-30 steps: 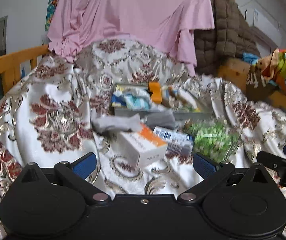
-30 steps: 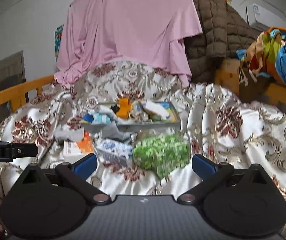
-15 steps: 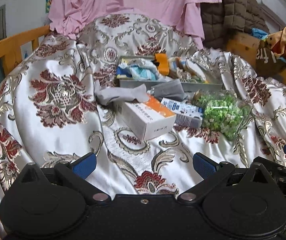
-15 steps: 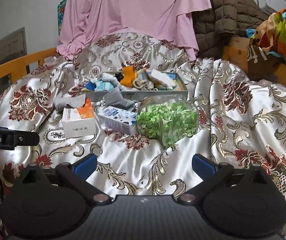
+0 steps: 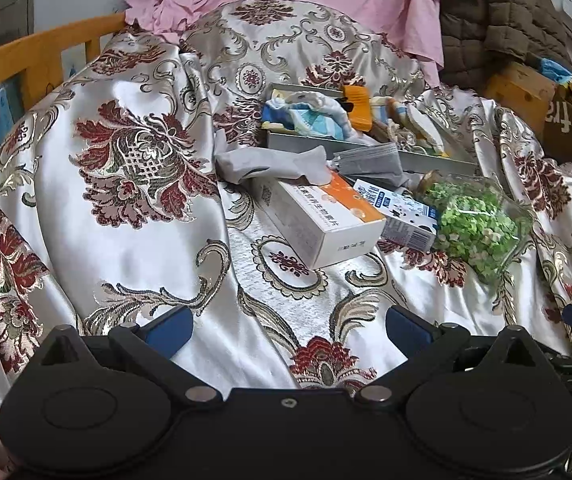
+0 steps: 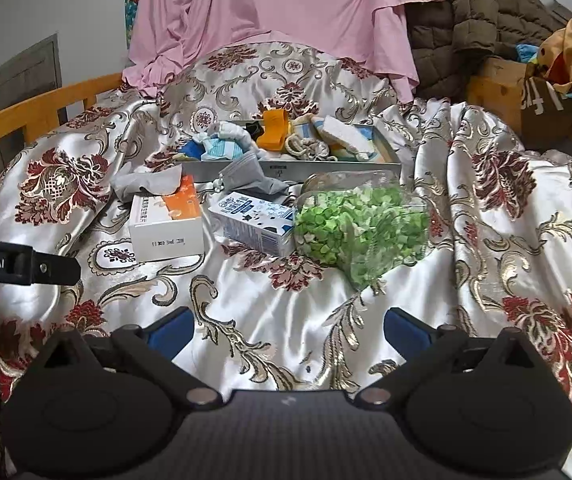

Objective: Organize soft objects
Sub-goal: 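Grasp the grey cloth with the left gripper while the right grasps the grey face mask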

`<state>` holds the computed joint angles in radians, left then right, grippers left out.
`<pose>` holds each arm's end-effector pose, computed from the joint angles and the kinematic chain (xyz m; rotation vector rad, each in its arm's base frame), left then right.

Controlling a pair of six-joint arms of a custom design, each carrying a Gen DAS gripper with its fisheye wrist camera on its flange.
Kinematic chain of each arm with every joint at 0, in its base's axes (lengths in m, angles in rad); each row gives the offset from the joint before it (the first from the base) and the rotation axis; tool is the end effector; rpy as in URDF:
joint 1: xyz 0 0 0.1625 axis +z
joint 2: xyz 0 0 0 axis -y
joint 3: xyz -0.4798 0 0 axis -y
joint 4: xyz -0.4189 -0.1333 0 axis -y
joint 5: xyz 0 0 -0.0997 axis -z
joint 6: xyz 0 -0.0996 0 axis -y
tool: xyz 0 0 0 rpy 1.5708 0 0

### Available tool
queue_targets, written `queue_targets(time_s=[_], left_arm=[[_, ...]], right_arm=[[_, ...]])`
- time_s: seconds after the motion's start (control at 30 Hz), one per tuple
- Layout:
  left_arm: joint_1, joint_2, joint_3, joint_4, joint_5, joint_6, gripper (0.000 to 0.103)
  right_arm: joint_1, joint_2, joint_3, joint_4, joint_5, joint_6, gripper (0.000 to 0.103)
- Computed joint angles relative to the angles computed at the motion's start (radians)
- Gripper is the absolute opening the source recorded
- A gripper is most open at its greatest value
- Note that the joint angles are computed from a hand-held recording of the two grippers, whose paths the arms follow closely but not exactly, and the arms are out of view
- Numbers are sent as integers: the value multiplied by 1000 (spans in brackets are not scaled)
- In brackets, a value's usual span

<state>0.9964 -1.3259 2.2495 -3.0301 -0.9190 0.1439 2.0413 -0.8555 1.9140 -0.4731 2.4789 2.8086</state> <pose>-0.1063 -0.5209 0.2766 0.6589 2.4122 -0.8473 0.2827 -0.4351 0.0426 0.3064 -2.0914 1.1637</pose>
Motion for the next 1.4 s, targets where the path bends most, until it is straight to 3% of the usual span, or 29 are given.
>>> queue_targets(time_s=[0.63,0.83,1.03,1.3,1.4], left_arm=[[74,105,-136,-9,-62,-18,102],[95,154,-188,-66,-106,62,102],[131,232,-280,-130,-166,167,102],[209,319,-422,-78,-317,160,102],[224,345,-467,-33,-342,163,102]], right_arm=[[-70,15,-47,-73,-136,-99,103],[-97,35,-118,-44,-174,-181,103],[-128,65,-256,76,-229,-289,103],[-170,144,-460,231,-264,-301,103],[-184,184,-539,308,-268,-292,103]])
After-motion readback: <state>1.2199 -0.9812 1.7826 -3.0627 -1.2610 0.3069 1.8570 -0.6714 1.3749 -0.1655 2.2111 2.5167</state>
